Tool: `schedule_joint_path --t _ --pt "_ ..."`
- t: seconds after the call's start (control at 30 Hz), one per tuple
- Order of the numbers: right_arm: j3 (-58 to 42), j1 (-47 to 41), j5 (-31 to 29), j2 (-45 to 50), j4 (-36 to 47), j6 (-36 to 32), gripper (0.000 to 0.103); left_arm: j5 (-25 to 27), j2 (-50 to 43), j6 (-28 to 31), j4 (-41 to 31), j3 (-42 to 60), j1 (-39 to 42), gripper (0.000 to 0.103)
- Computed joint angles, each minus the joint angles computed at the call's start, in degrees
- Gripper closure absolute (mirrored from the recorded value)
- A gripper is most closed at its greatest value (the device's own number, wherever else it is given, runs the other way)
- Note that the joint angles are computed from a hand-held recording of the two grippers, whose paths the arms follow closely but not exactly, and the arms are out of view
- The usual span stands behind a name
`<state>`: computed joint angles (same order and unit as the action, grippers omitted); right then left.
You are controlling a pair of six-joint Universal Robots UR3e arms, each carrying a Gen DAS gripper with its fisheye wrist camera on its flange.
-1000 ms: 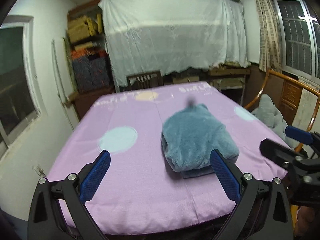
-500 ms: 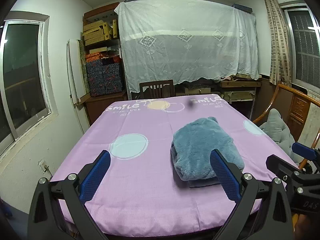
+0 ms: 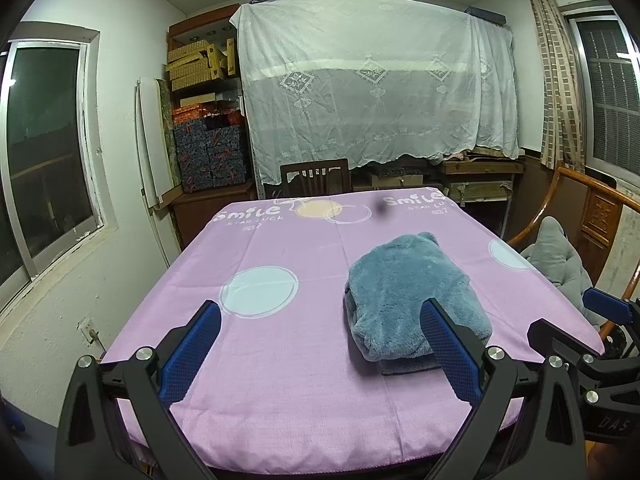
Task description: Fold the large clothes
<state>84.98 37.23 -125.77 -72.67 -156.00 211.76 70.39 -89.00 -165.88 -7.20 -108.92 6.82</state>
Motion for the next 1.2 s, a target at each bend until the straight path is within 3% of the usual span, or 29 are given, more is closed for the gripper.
schedule_joint_path --t 1.2 --pt "-1.16 0.52 -0.31 0.83 0.82 0.80 0.005 -0.53 -1.64 1.78 -2.32 1.32 0.24 0.003"
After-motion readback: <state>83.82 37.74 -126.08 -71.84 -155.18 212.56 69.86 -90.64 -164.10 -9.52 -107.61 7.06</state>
